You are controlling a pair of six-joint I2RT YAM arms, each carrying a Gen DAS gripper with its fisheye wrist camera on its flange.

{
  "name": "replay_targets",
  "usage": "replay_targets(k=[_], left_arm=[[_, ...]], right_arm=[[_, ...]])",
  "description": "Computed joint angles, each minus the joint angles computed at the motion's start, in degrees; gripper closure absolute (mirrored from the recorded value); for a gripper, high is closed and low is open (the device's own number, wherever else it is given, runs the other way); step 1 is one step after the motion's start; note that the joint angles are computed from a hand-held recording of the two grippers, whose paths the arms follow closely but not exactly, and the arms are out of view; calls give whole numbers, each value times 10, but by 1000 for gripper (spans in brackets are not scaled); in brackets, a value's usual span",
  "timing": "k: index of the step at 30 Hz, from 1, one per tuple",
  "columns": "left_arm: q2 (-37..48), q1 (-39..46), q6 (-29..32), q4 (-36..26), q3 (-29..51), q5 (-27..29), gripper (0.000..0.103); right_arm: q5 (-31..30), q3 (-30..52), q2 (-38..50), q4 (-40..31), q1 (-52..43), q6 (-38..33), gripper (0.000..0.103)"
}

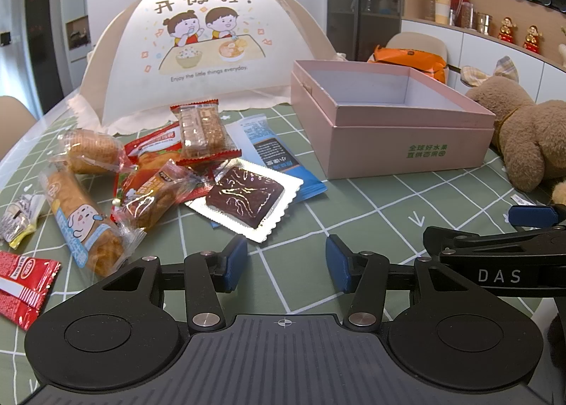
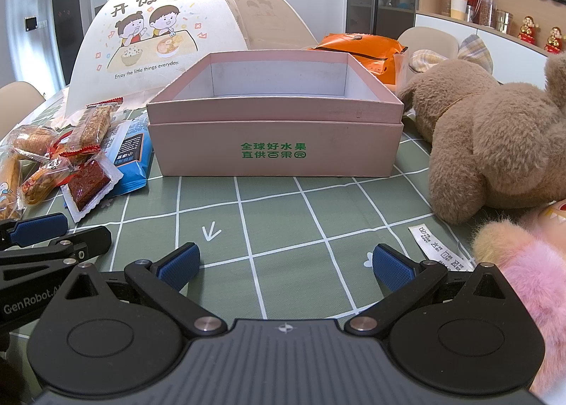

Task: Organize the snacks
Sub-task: 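Grasp red sausage sticks with left tool while right tool grasps clear-wrapped snack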

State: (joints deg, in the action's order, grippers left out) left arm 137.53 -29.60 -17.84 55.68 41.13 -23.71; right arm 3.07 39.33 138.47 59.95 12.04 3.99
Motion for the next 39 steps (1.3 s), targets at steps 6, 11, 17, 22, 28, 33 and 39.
replay_targets(k=[6, 11, 17, 22, 28, 33, 39], left_arm=[[-17, 7, 5, -9, -15, 26, 49], [-175, 69, -63, -77, -138, 102, 49], [-336, 332, -88, -238, -183, 201, 52], [-302, 482, -66, -441, -31, 310, 52], [-344, 514, -44, -403, -111, 327, 52], [-419, 516, 14, -393, -208, 294, 53], [-498, 594, 42, -419, -286, 348, 53]], right_arm=[[-26, 9, -27, -63, -9, -18, 0], [-15, 53, -96, -279, -2, 0, 0], [-6, 98, -114, -398, 2, 20, 0], [-25, 116, -140, -480, 13, 33, 0], [-15, 84, -225, -432, 124, -39, 0], [-50, 220, -180, -509, 230, -106, 0], [-77, 561, -3, -689, 326, -173, 9]])
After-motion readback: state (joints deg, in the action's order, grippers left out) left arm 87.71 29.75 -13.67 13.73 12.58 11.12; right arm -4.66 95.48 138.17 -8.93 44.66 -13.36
